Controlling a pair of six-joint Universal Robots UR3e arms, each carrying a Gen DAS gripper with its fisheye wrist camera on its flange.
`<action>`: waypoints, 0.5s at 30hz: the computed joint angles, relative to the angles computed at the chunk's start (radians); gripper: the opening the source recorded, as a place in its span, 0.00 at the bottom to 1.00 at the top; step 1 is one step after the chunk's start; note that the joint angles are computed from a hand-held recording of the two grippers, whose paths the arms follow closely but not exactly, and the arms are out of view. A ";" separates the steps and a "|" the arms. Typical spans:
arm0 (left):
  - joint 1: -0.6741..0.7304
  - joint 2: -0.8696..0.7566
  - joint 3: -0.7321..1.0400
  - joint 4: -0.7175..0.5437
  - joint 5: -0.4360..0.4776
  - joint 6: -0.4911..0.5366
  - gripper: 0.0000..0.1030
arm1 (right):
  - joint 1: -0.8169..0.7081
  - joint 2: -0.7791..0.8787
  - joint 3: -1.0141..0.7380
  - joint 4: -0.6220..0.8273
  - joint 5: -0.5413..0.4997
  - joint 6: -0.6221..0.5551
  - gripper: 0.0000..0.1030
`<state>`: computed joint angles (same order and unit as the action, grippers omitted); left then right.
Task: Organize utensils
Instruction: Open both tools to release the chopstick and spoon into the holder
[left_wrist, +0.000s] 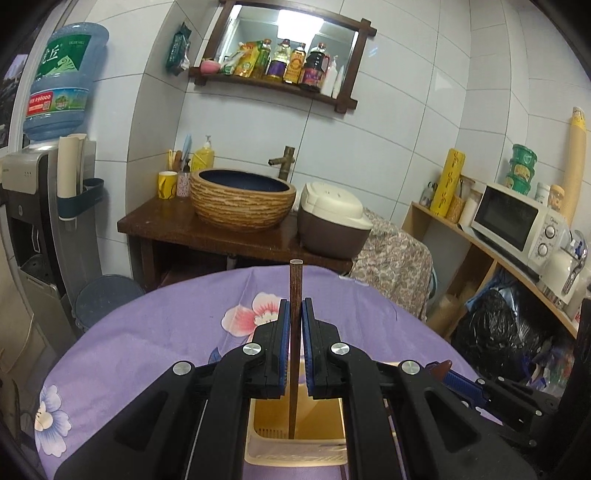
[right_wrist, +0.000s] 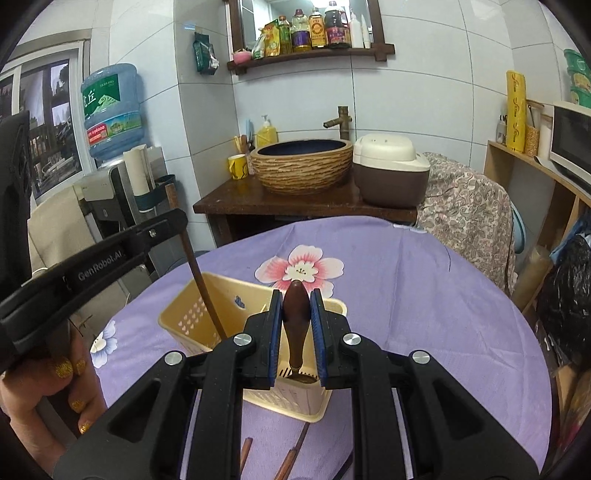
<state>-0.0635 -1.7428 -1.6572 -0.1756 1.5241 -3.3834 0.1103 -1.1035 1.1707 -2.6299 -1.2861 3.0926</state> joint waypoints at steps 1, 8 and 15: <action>-0.004 -0.004 -0.007 0.016 0.009 0.003 0.07 | 0.003 0.001 0.008 -0.014 -0.007 -0.004 0.16; 0.008 0.020 -0.015 -0.006 -0.017 -0.010 0.11 | -0.006 -0.002 0.029 -0.049 0.019 0.010 0.27; 0.036 0.184 -0.193 0.060 -0.031 -0.040 0.71 | -0.033 -0.119 0.247 -0.230 0.032 0.020 0.60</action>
<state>-0.0276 -1.5584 -1.8506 -0.1155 1.4934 -3.4237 0.0777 -1.2226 1.4179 -2.8597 -1.2541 3.1124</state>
